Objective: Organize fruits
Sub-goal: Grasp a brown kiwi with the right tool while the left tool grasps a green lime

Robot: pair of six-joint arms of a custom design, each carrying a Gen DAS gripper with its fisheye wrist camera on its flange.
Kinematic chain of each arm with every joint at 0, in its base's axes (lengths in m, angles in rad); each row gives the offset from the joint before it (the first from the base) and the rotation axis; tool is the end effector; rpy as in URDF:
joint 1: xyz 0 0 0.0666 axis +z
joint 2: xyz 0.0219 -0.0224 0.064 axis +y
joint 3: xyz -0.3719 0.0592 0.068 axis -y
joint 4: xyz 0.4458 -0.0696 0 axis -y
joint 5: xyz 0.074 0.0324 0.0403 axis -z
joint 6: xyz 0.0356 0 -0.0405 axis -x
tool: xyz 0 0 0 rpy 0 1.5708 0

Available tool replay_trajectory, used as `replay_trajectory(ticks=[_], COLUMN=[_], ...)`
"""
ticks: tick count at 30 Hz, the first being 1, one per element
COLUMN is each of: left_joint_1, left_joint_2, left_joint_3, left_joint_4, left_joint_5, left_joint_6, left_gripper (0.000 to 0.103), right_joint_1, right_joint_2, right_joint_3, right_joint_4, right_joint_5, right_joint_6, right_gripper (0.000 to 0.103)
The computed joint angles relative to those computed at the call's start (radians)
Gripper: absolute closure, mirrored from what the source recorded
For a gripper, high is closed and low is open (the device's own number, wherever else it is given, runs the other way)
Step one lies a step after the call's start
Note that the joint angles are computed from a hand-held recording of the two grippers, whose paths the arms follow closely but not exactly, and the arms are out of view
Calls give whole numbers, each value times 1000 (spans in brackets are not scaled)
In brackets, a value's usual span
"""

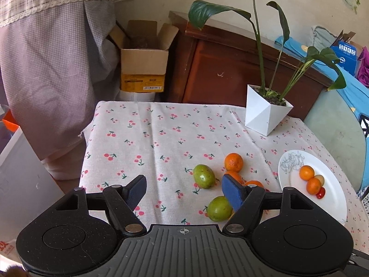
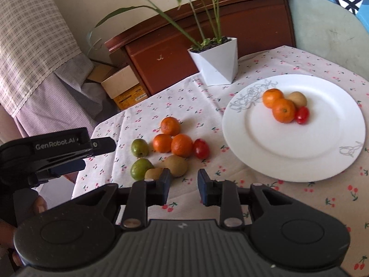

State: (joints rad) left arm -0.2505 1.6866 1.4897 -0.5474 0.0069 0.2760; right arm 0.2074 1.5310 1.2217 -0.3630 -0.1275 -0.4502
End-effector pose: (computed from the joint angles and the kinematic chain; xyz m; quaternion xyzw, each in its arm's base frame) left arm 0.6296 -0.1618 0.3305 -0.0103 0.9158 -0.1076 0.3869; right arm 0.5717 0.1245 0.3010 0.0814 0.8957 0.1943 0.3917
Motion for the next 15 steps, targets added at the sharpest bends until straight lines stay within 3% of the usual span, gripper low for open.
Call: replay_trajectory(ticks=[6, 15], left_joint_1=[9, 16], left_joint_2=[10, 14], left_joint_3=[6, 3], left_joint_4=[-24, -41], left_joint_5=[-2, 6], left_joint_6=[20, 16], left_gripper=[31, 31], right_joint_1=[27, 49], right_joint_2=[32, 82], right_joint_3=[28, 67], right_joint_4=[1, -12], right_joint_5=[-19, 11], right_joint_6=[40, 49], right_gripper=[70, 70])
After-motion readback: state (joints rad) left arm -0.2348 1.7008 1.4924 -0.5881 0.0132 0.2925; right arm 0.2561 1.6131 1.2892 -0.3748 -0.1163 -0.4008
